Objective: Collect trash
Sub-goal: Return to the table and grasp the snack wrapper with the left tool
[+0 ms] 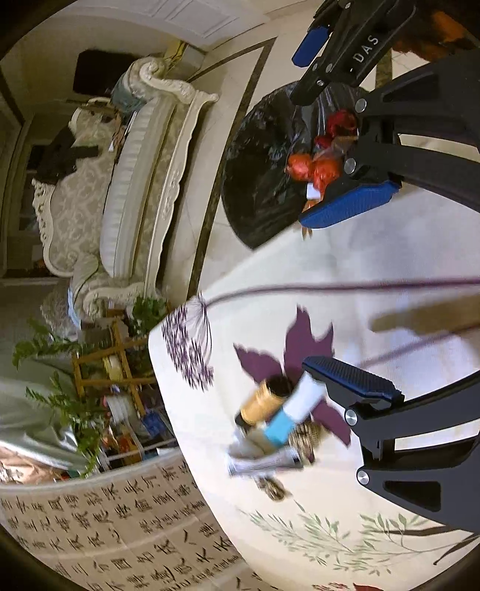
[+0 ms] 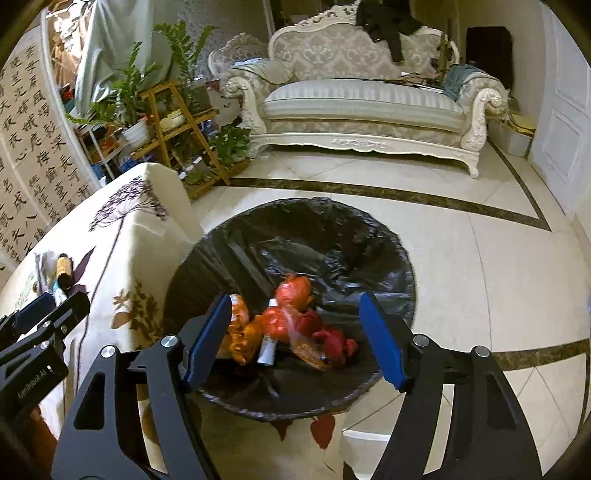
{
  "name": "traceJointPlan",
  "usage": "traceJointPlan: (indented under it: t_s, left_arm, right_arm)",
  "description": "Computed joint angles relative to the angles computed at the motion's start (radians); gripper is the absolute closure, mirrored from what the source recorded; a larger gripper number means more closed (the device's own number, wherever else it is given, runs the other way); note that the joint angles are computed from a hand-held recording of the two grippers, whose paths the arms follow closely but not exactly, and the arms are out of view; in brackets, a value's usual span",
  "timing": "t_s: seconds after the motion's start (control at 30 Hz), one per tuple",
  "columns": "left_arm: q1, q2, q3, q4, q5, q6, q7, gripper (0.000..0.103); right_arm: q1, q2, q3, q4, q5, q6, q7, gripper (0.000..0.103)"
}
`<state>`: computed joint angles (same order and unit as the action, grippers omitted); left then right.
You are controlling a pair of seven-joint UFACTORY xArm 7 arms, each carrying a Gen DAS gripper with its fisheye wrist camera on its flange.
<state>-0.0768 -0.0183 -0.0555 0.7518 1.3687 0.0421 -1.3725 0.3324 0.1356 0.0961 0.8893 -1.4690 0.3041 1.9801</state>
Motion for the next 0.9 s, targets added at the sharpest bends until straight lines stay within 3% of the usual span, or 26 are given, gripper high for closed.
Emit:
traceJointPlan:
  t_s: [0.47,0.9]
  left_arm:
    - [0.122,-0.067,0.033,-0.059,0.057,-0.014,-0.063,0.033]
    - [0.199,-0.006,0.08,-0.009,0.002,-0.015,-0.027,0.033]
  right_arm:
    - [0.098,0.094,0.004,0.133,0.084,-0.003,-0.151,0.033]
    - [0.194,0.206,-0.052,0.295,0.233,-0.014,-0.359,0.033]
